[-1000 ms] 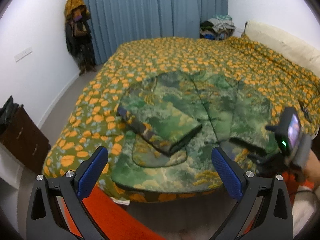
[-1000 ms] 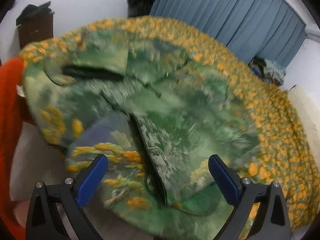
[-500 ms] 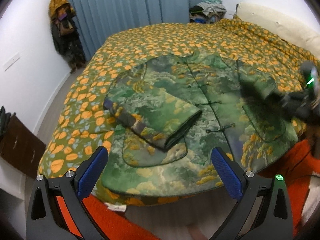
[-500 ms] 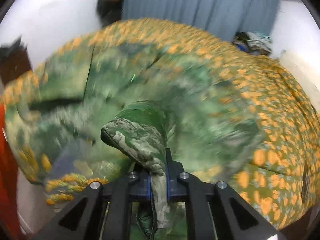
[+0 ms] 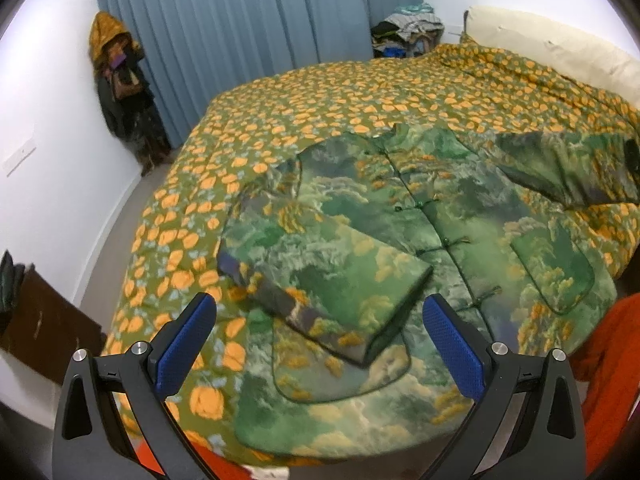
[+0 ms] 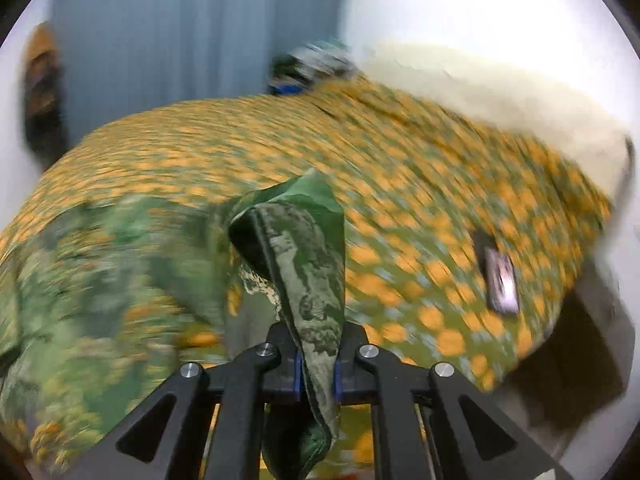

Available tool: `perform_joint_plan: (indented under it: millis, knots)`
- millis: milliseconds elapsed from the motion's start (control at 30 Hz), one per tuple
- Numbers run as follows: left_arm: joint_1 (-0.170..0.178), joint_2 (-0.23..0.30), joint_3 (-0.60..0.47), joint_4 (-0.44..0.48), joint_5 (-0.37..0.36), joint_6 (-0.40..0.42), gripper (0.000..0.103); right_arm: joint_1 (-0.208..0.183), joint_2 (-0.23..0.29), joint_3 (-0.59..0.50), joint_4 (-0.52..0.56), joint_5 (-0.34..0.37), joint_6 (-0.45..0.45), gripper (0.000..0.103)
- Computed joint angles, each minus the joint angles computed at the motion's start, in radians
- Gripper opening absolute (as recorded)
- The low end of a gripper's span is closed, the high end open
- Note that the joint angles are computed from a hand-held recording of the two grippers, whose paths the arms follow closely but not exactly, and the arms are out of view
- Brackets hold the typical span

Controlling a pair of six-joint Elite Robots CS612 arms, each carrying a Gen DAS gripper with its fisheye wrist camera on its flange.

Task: Fold large clothes
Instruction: 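Grasp the folded jacket sleeve with the right gripper and lift it outward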

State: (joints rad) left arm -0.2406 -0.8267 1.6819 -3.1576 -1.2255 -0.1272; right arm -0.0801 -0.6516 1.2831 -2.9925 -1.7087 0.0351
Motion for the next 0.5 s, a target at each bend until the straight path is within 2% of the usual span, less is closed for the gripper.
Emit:
perform_joint_plan:
  millis: [33, 67, 133, 233, 267, 333, 433, 500]
  knots:
    - [0.002, 0.001, -0.004, 0.001, -0.002, 0.012, 0.103, -0.01, 0.002, -0.001, 0.016, -0.007, 0.037, 0.016]
    - [0.004, 0.003, -0.007, 0.0, -0.004, 0.025, 0.103, -0.02, 0.003, 0.001, 0.03, -0.018, 0.07, 0.025]
    - [0.007, 0.008, -0.015, 0.003, -0.004, 0.051, 0.103, -0.025, 0.011, -0.001, 0.044, -0.092, 0.102, 0.033]
    - [0.014, 0.02, -0.027, 0.004, -0.016, 0.115, 0.103, -0.021, 0.013, 0.014, 0.013, -0.183, 0.09, 0.04]
    - [0.017, 0.025, -0.03, 0.01, -0.03, 0.142, 0.103, -0.017, 0.005, 0.034, -0.007, -0.191, 0.082, 0.043]
    - [0.022, 0.038, -0.043, 0.031, -0.065, 0.208, 0.103, -0.009, -0.015, 0.072, -0.035, -0.145, 0.08, 0.043]
    - [0.018, 0.069, -0.069, 0.074, -0.081, 0.308, 0.103, 0.015, -0.046, 0.137, -0.095, -0.045, 0.039, 0.045]
    - [0.015, 0.096, -0.093, 0.095, -0.09, 0.352, 0.103, 0.037, -0.056, 0.163, -0.119, 0.019, 0.008, 0.053]
